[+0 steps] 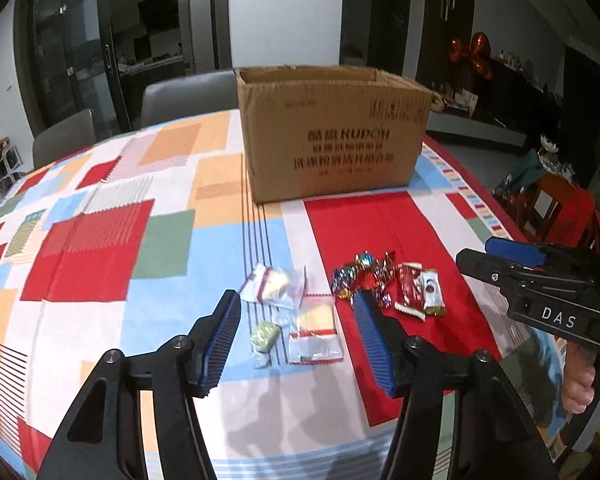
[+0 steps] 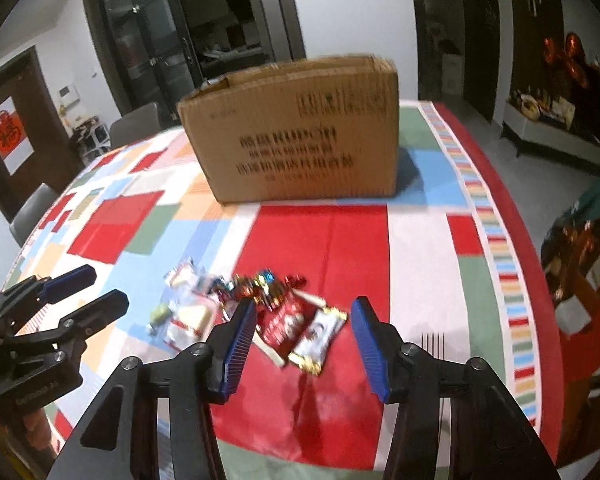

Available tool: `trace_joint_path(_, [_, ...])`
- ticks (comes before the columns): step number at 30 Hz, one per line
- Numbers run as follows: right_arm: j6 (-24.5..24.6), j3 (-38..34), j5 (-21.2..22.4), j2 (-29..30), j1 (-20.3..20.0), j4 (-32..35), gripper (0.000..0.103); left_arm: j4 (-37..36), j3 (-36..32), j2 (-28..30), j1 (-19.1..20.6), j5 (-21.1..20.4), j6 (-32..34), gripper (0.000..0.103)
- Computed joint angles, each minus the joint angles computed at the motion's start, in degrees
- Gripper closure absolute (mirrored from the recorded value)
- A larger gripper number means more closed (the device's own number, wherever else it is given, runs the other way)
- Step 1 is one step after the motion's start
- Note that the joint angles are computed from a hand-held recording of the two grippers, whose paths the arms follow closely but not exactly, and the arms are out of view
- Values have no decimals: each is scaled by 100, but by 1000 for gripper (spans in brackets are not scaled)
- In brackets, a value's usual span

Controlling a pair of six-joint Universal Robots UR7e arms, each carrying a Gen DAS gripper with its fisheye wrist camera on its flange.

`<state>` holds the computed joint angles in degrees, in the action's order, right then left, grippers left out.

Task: Organize snacks
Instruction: 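Grasp the clear cake packet with the left tool while the right tool grasps the silver-wrapped bar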

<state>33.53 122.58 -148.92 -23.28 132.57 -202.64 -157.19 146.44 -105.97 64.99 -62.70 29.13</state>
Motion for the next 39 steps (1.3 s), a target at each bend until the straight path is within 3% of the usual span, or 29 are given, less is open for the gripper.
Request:
trace_joint_path(13, [404, 91, 185, 152, -341, 193, 60, 62, -273, 830, 642, -426, 14, 57])
trace_joint_path(30, [244, 13, 612, 281, -708, -53, 69, -329, -400, 1593, 782, -226, -115, 60])
trace_joint_path(36, [128, -133, 542, 331, -743, 124, 72, -645, -324, 1747, 706, -90, -138, 60])
trace_joint_path(38, [106, -156, 526, 340, -750, 126, 73, -767, -282, 1804, 647, -9, -147, 65])
trace_joint_path(39, [85, -171, 499, 359, -746, 112, 77, -834, -259, 1827, 626, 21, -140, 65])
